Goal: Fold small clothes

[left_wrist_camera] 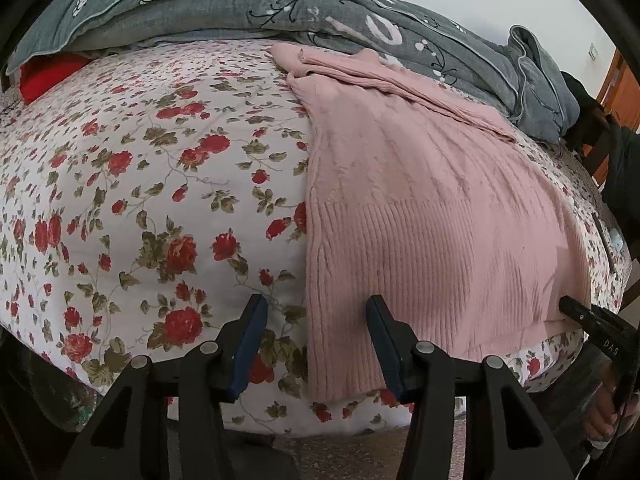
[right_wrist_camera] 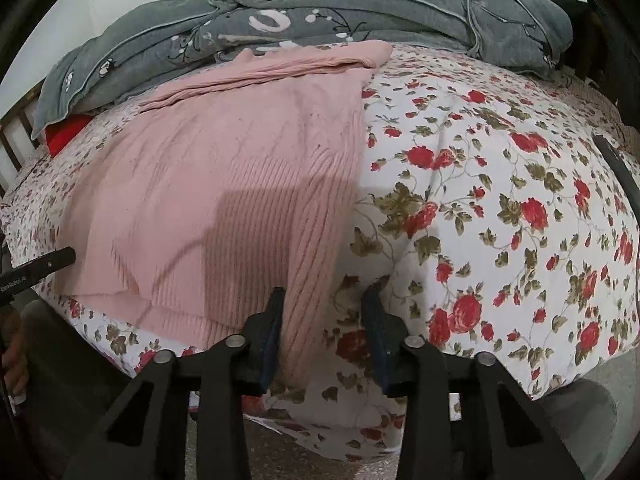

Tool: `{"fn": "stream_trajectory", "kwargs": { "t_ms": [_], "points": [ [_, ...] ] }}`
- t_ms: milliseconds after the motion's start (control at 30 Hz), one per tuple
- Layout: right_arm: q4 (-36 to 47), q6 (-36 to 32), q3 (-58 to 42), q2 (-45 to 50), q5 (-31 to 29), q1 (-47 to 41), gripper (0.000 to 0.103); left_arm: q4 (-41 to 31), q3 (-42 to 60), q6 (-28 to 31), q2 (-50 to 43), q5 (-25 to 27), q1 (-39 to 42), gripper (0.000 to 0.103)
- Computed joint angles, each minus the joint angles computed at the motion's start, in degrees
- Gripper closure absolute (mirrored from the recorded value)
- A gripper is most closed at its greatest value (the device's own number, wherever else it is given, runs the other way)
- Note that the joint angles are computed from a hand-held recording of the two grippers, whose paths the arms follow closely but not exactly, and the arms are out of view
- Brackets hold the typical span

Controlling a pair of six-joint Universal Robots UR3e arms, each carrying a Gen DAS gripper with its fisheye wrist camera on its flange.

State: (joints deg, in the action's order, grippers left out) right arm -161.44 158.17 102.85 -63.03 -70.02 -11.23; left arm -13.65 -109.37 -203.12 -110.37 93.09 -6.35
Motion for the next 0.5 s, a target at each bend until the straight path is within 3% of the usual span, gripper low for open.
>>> {"fn": "stream_trajectory", "kwargs": {
  "t_ms": [133, 300, 400, 500],
  "points": [
    [0.56, -0.41, -0.15, -0.47, -0.39, 0.3, 0.069, -0.01, 0.27, -0.03, -0.08, 1.13, -0.55, 0.054],
    [1.54, -0.34, -0.87, -1.7, 0.12, 0.07, 0.069, 1.35, 0.19, -1.12, 1.56, 8.24, -3.52, 0.053],
    [1.83, -0.27, -1.28, -3.6, 0.95, -0.71, 0.068, -1.69, 2.38, -1.75, 3.24, 12.51, -5.06, 0.045],
    [2.38, 0.71, -3.21, -4.95, 0.82, -0.83, 0.061, -4.72, 5.79, -2.56, 4.02, 17.02, -6.95, 0.035]
  ]
}}
